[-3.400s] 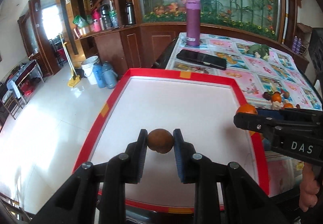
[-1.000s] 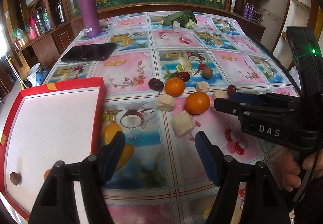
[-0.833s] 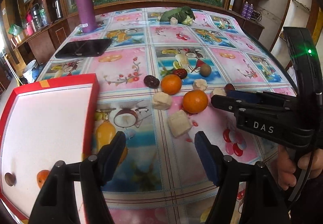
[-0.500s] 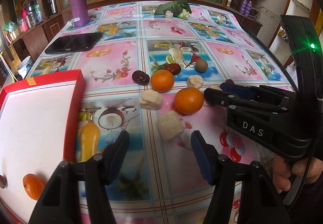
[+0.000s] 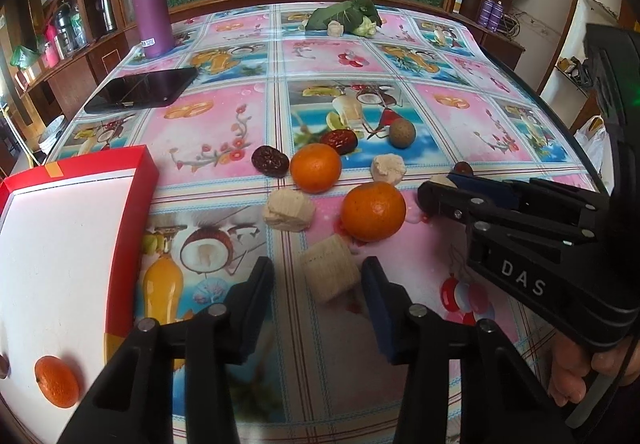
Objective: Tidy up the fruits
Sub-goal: 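Grasp a beige cube with the left tool while the right tool grasps a beige ball, then carry the beige cube and beige ball into the tray and open both tools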
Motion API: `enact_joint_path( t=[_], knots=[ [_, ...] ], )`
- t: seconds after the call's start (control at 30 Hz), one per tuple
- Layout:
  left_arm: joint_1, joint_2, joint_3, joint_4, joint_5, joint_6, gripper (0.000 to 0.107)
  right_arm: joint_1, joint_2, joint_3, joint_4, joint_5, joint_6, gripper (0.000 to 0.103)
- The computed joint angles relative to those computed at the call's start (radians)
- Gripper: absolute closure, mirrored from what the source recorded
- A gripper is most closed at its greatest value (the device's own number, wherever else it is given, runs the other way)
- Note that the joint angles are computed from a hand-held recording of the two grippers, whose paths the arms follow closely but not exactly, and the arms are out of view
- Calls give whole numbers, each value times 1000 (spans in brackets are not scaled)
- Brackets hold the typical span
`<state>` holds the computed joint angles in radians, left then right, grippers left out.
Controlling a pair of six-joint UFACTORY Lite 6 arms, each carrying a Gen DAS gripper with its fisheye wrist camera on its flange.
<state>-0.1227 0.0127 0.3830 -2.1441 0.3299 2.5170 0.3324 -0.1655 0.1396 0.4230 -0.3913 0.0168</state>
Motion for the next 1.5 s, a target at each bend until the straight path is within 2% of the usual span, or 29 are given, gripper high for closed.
enact_joint_path(
  t=[0.07, 0.1, 0.2, 0.5, 0.63, 0.8, 0.93, 1.07, 1.2, 1.3, 1.5],
  knots=[
    [3, 5, 1, -7, 12, 6, 68, -1, -7, -5, -4, 0, 9, 80],
    [3, 6, 1, -6, 17, 9, 74, -3, -10, -7, -11, 0, 16, 80],
    [7, 6, 3, 16, 22, -17, 75, -5, -21, -17, -16, -5, 28, 80],
    [147, -153, -51, 392, 97, -307, 75, 21, -125, -74, 46, -33, 49, 80],
    [275, -237, -65, 598, 182, -437, 75, 99, -192, -103, 174, -61, 29, 80],
    [497, -297, -45, 749, 310, -459, 75, 282, -206, -82, 350, -127, 35, 80],
    [683, -224, 49, 789, 390, -421, 75, 434, -41, 82, 428, -153, 16, 80],
    [809, -69, 190, 758, 404, -371, 75, 511, 171, 338, 471, -101, -82, 80],
    [851, 116, 357, 722, 351, -374, 75, 548, 386, 610, 571, -17, -248, 80],
    [844, 233, 460, 698, 289, -391, 75, 561, 543, 811, 722, 52, -435, 80],
    [827, 396, 594, 731, 203, -468, 75, 557, 737, 1055, 1044, 134, -783, 80]
  ],
)
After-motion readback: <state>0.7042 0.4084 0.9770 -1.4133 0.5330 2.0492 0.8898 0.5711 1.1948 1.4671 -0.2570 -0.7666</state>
